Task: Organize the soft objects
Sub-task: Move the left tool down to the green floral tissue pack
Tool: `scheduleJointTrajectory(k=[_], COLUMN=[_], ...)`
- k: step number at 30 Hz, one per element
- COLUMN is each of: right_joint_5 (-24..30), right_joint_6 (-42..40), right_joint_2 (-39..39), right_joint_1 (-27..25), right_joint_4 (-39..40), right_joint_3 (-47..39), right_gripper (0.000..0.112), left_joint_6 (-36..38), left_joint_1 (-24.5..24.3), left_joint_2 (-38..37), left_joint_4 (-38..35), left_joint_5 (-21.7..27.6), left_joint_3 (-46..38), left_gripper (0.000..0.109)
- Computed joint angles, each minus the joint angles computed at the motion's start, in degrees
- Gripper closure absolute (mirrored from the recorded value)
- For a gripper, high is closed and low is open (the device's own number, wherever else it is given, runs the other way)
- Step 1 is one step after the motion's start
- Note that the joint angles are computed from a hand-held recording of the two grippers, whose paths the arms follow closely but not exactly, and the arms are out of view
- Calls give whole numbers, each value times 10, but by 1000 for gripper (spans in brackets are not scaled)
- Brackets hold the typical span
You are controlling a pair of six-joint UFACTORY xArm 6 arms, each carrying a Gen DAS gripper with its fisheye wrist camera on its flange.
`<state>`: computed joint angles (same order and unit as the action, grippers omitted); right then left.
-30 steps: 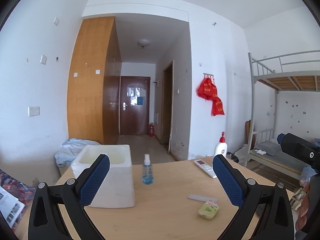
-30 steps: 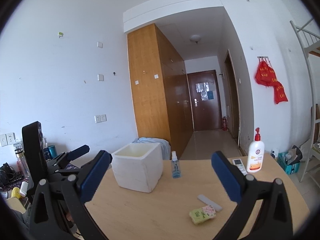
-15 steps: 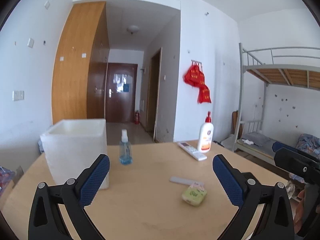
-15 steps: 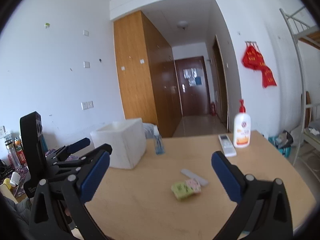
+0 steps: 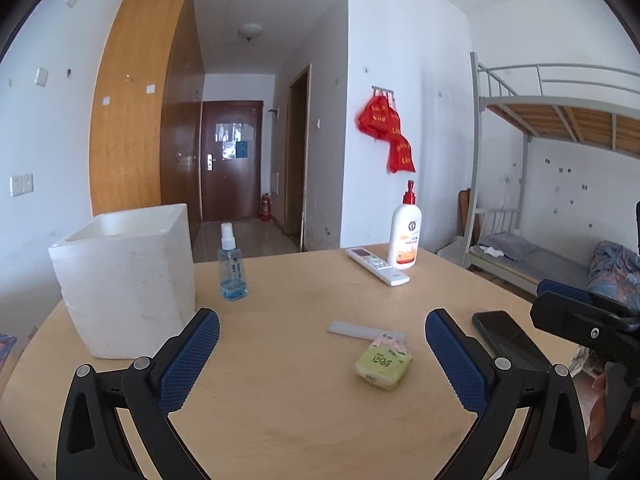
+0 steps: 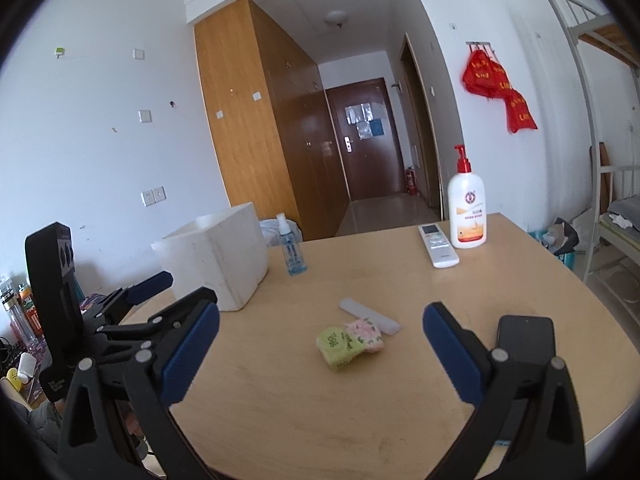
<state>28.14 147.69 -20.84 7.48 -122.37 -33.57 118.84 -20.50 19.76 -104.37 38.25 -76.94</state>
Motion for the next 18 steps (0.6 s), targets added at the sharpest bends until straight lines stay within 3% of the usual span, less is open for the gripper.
scheduleJointTrajectory(k=[13, 18], right_joint_5=[-102, -136], right_joint_6=[-18, -75], right_joint_2=[46, 84], right_joint_1=[-72, -100], right_joint_4=[0, 40], right_joint_3=[-60, -93], right_gripper=[10, 10], left_joint_6=[-79, -135], left_joint_1=[-30, -42], left_joint_2=[59, 86], left_joint_4=[91, 151], left_joint_5=[-48, -50], left_joint_3=[-70, -101], left_gripper=[6, 6])
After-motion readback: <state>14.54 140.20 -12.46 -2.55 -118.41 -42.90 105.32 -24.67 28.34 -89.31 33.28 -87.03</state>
